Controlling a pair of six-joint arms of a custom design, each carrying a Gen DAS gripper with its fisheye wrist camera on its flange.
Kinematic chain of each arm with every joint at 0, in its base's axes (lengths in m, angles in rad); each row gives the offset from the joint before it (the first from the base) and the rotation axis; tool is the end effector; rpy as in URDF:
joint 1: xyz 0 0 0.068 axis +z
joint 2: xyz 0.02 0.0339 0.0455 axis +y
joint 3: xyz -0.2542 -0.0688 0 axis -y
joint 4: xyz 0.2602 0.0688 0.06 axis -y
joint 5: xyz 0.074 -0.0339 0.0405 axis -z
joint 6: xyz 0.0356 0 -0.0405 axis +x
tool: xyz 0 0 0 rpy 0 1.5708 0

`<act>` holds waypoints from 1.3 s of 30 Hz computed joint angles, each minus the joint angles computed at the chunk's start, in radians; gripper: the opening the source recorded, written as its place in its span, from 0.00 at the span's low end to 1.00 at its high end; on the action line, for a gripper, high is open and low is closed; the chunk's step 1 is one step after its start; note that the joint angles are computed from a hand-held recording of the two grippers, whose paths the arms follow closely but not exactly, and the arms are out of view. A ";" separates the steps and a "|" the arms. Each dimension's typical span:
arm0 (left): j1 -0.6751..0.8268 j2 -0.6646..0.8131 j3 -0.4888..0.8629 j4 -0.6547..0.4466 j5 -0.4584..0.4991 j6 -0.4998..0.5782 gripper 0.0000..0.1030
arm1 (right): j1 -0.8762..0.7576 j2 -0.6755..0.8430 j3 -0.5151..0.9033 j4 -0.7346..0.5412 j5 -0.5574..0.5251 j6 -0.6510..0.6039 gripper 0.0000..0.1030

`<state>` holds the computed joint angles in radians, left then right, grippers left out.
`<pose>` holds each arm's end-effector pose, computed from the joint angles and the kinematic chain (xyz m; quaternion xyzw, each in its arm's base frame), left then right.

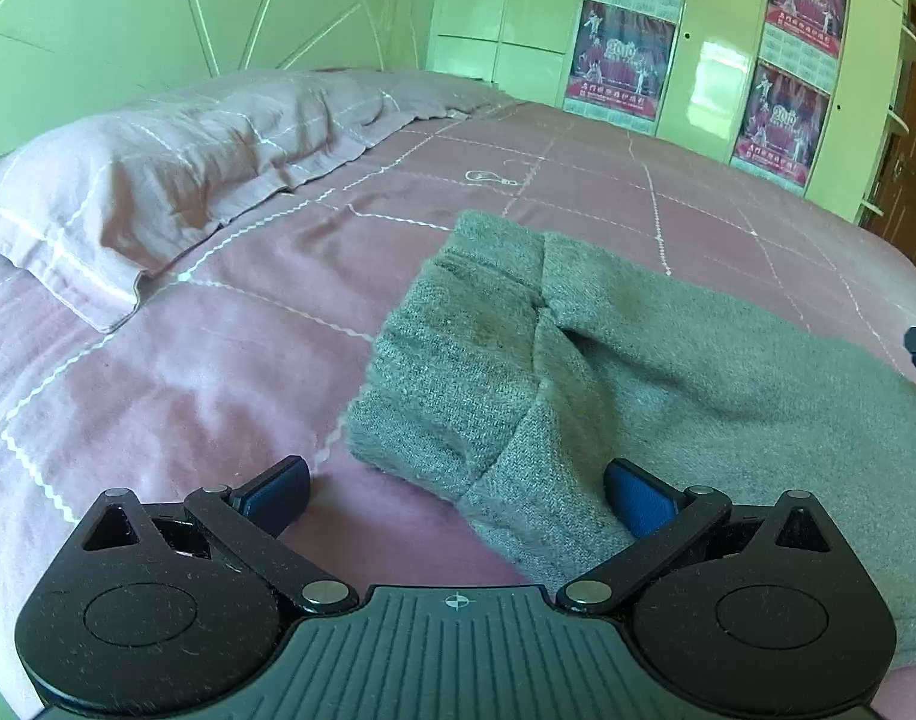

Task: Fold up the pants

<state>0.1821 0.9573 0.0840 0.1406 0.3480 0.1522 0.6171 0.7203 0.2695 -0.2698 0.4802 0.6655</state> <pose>0.1661 0.0182 0.0886 0.0570 0.9006 -0.0893 0.4215 0.1470 0.0842 0.1522 0.1195 0.8822 0.0660 0.4506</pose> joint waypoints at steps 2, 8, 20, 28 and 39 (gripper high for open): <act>-0.020 -0.022 0.012 -0.023 -0.031 -0.070 1.00 | -0.070 0.051 0.010 0.040 -0.037 -0.057 0.26; -0.022 0.133 0.041 0.094 -0.031 -0.106 1.00 | -0.203 0.282 0.052 0.238 -0.196 -0.215 0.32; -0.019 0.148 0.011 0.152 -0.022 -0.075 1.00 | -0.083 0.383 0.114 0.227 -0.110 -0.214 0.00; 0.005 0.122 0.018 0.106 0.002 -0.039 1.00 | 0.021 0.436 0.114 0.199 0.153 -0.104 0.10; 0.023 0.096 -0.007 0.116 -0.003 -0.048 1.00 | 0.184 0.304 0.026 0.040 0.093 0.036 0.08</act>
<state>0.2054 1.0532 0.0771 0.2561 0.3454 0.1041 0.8012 1.0240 0.2960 -0.2296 0.5730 0.7020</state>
